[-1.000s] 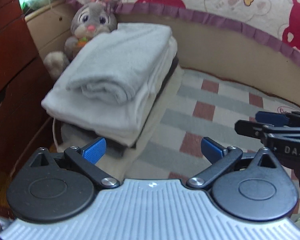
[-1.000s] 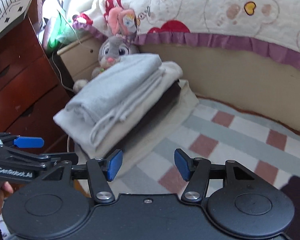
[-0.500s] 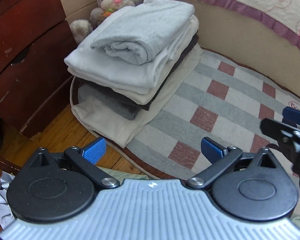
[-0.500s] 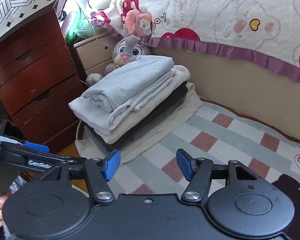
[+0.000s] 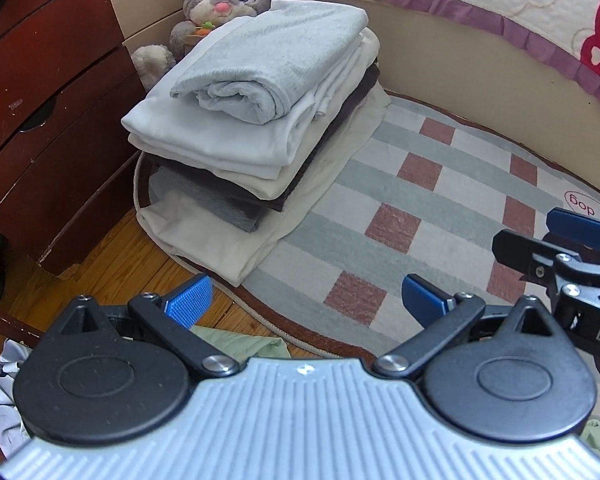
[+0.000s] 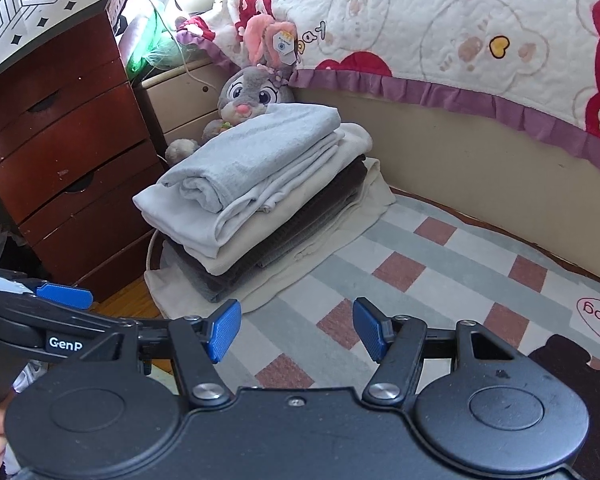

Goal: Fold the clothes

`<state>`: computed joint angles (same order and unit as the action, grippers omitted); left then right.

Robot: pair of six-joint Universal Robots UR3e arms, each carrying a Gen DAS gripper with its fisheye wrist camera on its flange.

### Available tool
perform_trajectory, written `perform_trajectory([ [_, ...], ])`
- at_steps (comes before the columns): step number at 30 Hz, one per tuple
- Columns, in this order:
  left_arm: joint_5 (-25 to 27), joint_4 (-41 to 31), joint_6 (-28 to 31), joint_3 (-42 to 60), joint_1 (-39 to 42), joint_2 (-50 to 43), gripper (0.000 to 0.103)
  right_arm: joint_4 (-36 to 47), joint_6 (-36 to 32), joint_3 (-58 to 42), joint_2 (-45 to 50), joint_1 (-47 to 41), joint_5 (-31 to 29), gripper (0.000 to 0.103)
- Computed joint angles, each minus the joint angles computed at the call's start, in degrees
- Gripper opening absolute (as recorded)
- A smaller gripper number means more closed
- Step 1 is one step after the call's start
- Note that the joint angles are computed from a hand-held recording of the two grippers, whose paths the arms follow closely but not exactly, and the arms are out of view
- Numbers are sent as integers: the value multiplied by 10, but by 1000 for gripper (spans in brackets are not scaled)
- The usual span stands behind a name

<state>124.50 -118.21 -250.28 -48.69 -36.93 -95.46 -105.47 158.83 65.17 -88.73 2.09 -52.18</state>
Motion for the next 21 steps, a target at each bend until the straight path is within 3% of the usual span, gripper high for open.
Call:
perform_trajectory([
  [21, -2, -7, -17, -22, -6, 7, 103, 5, 2, -1, 3, 15, -27, 67],
])
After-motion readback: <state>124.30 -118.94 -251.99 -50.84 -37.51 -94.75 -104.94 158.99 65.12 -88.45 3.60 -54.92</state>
